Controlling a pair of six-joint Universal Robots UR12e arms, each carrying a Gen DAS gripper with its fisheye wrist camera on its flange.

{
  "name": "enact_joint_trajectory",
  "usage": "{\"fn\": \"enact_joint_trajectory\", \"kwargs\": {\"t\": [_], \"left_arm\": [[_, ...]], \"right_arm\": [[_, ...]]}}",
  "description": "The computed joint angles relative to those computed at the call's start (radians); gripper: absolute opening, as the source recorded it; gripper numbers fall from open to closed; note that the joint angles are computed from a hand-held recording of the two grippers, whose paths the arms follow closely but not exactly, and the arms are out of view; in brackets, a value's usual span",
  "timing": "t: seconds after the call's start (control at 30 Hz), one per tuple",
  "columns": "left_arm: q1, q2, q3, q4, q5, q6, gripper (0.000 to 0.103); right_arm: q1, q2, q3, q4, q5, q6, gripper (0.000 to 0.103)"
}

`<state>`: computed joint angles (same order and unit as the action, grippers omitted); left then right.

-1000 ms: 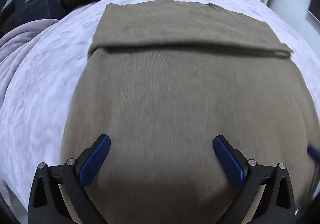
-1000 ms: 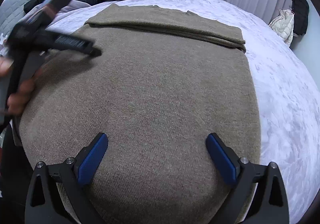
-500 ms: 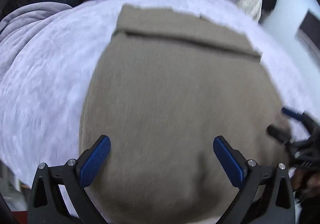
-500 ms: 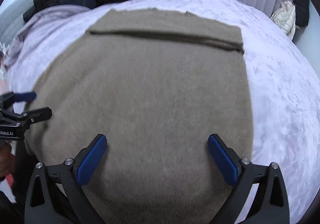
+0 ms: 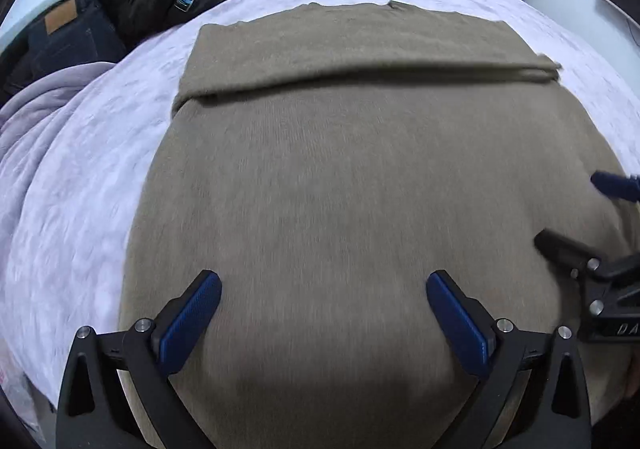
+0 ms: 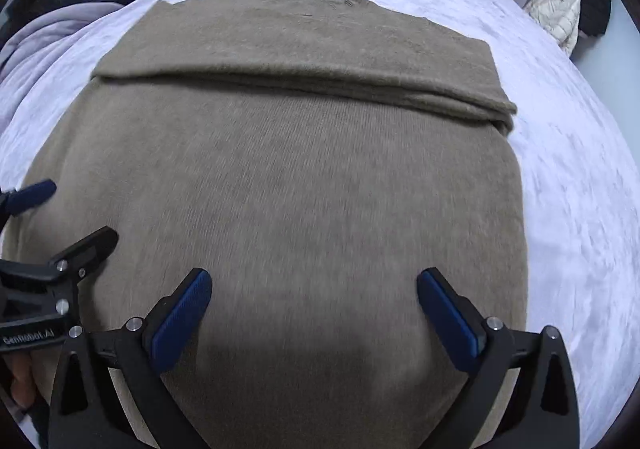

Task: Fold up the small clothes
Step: 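Press the sweater body flat with both grippers, moving toward the ribbed hem, then close both grippers on the ribbed hem of the sweater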

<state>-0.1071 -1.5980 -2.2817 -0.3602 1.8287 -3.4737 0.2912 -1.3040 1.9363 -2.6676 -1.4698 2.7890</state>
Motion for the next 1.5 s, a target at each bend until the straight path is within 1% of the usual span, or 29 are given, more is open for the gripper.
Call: {"fn": "enact_joint_trajectory", "kwargs": {"t": [0.07, 0.13, 0.2, 0.3, 0.37, 0.43, 0.47, 0.53, 0.6, 0.63, 0.7, 0.77, 0.8, 0.83, 0.87, 0.9, 0.93, 0.97, 1.0, 1.03, 1.07, 1.1, 1.17, 1.23, 1.27, 1.33, 1.37, 1.43, 1.5], "left_arm": [[-0.002, 0.039, -0.037, 0.004, -0.029, -0.048, 0.103], [-0.006, 0.074, -0.062, -0.013, -0.051, -0.092, 0.103], [-0.022, 0.099, -0.086, -0.015, -0.046, -0.104, 0.103], [-0.041, 0.119, -0.109, -0.003, -0.035, -0.117, 0.103], [-0.047, 0.133, -0.119, -0.011, -0.041, -0.145, 0.103], [-0.058, 0.151, -0.129, -0.025, -0.036, -0.148, 0.103], [-0.069, 0.157, -0.135, -0.023, -0.027, -0.142, 0.103], [-0.078, 0.159, -0.159, 0.005, -0.013, -0.11, 0.103], [-0.083, 0.156, -0.169, 0.006, -0.012, -0.08, 0.103], [-0.085, 0.159, -0.171, -0.003, -0.016, -0.072, 0.103], [-0.08, 0.177, -0.176, -0.052, -0.046, -0.051, 0.103], [-0.068, 0.199, -0.172, -0.133, -0.076, -0.026, 0.103], [-0.064, 0.212, -0.174, -0.148, -0.081, -0.011, 0.103], [-0.061, 0.23, -0.187, -0.127, -0.076, -0.002, 0.103], [-0.059, 0.249, -0.205, -0.089, -0.053, -0.003, 0.103], [-0.045, 0.267, -0.218, -0.06, -0.044, -0.01, 0.103], [-0.015, 0.288, -0.231, -0.039, -0.069, -0.021, 0.103], [0.019, 0.306, -0.243, -0.021, -0.11, -0.031, 0.103], [0.059, 0.324, -0.257, -0.001, -0.165, -0.042, 0.103], [0.102, 0.338, -0.271, 0.015, -0.23, -0.048, 0.103], [0.136, 0.345, -0.278, 0.011, -0.278, -0.05, 0.103], [0.152, 0.345, -0.276, -0.011, -0.293, -0.05, 0.103], [0.161, 0.346, -0.281, -0.03, -0.303, -0.032, 0.103], [0.174, 0.354, -0.297, -0.008, -0.336, 0.0, 0.103], [0.185, 0.357, -0.31, 0.017, -0.37, 0.016, 0.103], [0.214, 0.361, -0.33, 0.043, -0.434, 0.049, 0.103], [0.202, 0.345, -0.333, 0.058, -0.437, 0.043, 0.103], [0.209, 0.329, -0.328, 0.037, -0.433, 0.056, 0.103], [0.211, 0.32, -0.325, 0.023, -0.434, 0.056, 0.103]], "right_arm": [[-0.018, -0.035, 0.08, -0.107, 0.032, -0.046, 0.102], [-0.041, -0.07, 0.138, -0.155, 0.077, -0.056, 0.102], [-0.072, -0.108, 0.201, -0.199, 0.141, -0.066, 0.102], [-0.107, -0.144, 0.283, -0.294, 0.199, -0.107, 0.102], [-0.111, -0.169, 0.321, -0.322, 0.194, -0.143, 0.102], [-0.109, -0.187, 0.344, -0.336, 0.182, -0.167, 0.102], [-0.109, -0.196, 0.353, -0.335, 0.177, -0.18, 0.102], [-0.129, -0.22, 0.372, -0.314, 0.191, -0.198, 0.102], [-0.133, -0.23, 0.384, -0.307, 0.197, -0.2, 0.102], [-0.136, -0.237, 0.399, -0.317, 0.194, -0.215, 0.102], [-0.127, -0.247, 0.423, -0.346, 0.159, -0.268, 0.102], [-0.111, -0.257, 0.439, -0.369, 0.097, -0.323, 0.102], [-0.115, -0.267, 0.443, -0.364, 0.092, -0.334, 0.102], [-0.131, -0.283, 0.449, -0.348, 0.11, -0.339, 0.102], [-0.16, -0.302, 0.456, -0.336, 0.151, -0.334, 0.102], [-0.186, -0.313, 0.463, -0.341, 0.185, -0.32, 0.102], [-0.217, -0.324, 0.47, -0.346, 0.222, -0.306, 0.103], [-0.243, -0.33, 0.47, -0.34, 0.252, -0.288, 0.103], [-0.266, -0.335, 0.466, -0.318, 0.278, -0.274, 0.103], [-0.289, -0.339, 0.456, -0.274, 0.309, -0.262, 0.103], [-0.299, -0.337, 0.442, -0.224, 0.335, -0.257, 0.103], [-0.307, -0.335, 0.428, -0.167, 0.358, -0.257, 0.102], [-0.313, -0.327, 0.408, -0.088, 0.388, -0.259, 0.099], [-0.324, -0.325, 0.401, -0.028, 0.45, -0.269, 0.096], [-0.332, -0.325, 0.399, 0.002, 0.485, -0.287, 0.095], [-0.327, -0.322, 0.396, 0.03, 0.524, -0.315, 0.094], [-0.32, -0.322, 0.396, 0.044, 0.51, -0.329, 0.094], [-0.305, -0.304, 0.392, 0.023, 0.488, -0.32, 0.094], [-0.309, -0.298, 0.392, 0.023, 0.508, -0.32, 0.093]]}}
